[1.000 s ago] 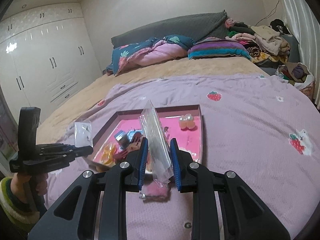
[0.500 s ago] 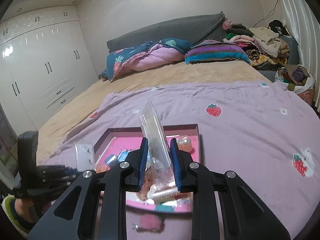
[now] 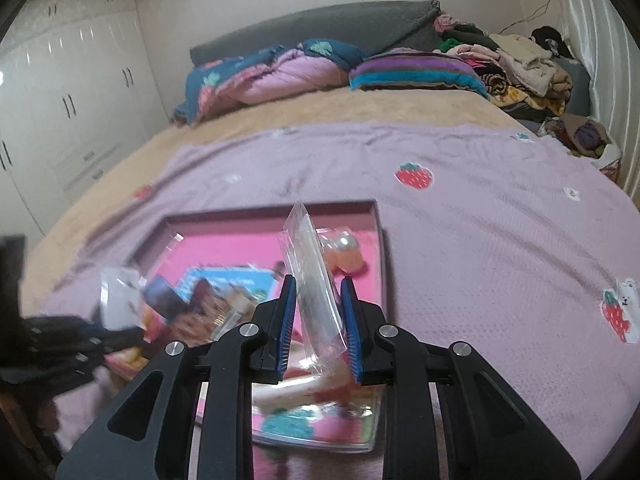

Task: Organize jewelry
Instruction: 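Open both tools to drop the earring card and clear bag into the box, then move the left tool to the coiled hair tie while the right tool approaches the pom-pom clip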

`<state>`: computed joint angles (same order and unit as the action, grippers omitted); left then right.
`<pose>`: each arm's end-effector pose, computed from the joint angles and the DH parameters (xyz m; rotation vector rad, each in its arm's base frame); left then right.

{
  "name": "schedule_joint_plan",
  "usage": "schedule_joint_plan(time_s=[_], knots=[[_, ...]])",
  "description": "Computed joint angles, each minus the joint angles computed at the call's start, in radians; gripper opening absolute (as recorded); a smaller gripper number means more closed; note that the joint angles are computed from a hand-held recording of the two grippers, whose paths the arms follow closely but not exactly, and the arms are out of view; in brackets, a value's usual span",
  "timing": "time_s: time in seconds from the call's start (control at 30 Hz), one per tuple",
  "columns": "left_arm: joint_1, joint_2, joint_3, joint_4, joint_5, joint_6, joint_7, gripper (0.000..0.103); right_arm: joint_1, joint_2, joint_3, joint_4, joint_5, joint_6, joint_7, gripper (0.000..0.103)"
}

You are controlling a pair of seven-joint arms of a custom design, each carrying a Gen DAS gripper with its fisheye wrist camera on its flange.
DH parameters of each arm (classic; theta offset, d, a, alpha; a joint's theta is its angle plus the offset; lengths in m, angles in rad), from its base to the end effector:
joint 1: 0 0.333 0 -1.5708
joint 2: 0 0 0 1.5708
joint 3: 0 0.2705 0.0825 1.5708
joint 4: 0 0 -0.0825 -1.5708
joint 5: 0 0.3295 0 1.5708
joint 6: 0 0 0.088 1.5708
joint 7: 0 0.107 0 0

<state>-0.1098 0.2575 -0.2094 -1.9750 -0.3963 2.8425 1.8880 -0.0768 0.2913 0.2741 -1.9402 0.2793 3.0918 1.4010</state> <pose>0.5686 -0.1587 0.3977 -1.6840 2.2122 -0.8914 0.5982 0.0818 0.4299 -1.6858 1.6081 -0.5612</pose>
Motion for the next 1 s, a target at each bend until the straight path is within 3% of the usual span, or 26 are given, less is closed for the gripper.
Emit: schedule_joint_plan(time_s=[0.03,0.17,0.2,0.27,0.33,0.5,0.6,0.7,1.0], knots=[[-0.004,0.001,0.004,-0.001,0.007,0.002,-0.008,0.009,0.038,0.007,-0.045,-0.002,-0.033,0.003,0.036,0.022],[-0.014,0.003,0.015,-0.009,0.034,0.012,-0.036,0.009,0.095,0.026,-0.115,-0.006,-0.121,0.012,0.125,0.024],[-0.014,0.003,0.014,-0.011,0.037,0.012,-0.039,0.009,0.084,0.029,-0.105,-0.006,-0.128,0.009,0.130,0.025],[-0.013,0.003,0.014,-0.012,0.041,0.011,-0.045,0.009,0.017,0.029,-0.031,-0.005,-0.097,-0.003,0.094,0.037],[-0.014,0.000,0.015,-0.016,0.046,0.013,-0.053,0.009,-0.039,0.019,0.032,-0.016,-0.050,0.001,0.048,0.062],[-0.012,-0.012,0.010,-0.030,0.044,0.017,-0.055,0.014,-0.145,-0.035,0.157,-0.065,0.097,0.035,-0.064,0.073],[-0.009,-0.031,0.007,-0.048,0.034,0.022,-0.050,0.020,-0.225,-0.078,0.257,-0.098,0.254,0.054,-0.189,0.079],[-0.005,-0.053,0.001,-0.068,0.015,0.031,-0.037,0.030,-0.238,-0.117,0.276,-0.111,0.353,0.039,-0.264,0.089],[-0.005,-0.141,-0.007,-0.135,-0.073,0.069,0.032,0.057,-0.192,-0.243,0.257,-0.165,0.643,0.043,-0.493,0.094]])
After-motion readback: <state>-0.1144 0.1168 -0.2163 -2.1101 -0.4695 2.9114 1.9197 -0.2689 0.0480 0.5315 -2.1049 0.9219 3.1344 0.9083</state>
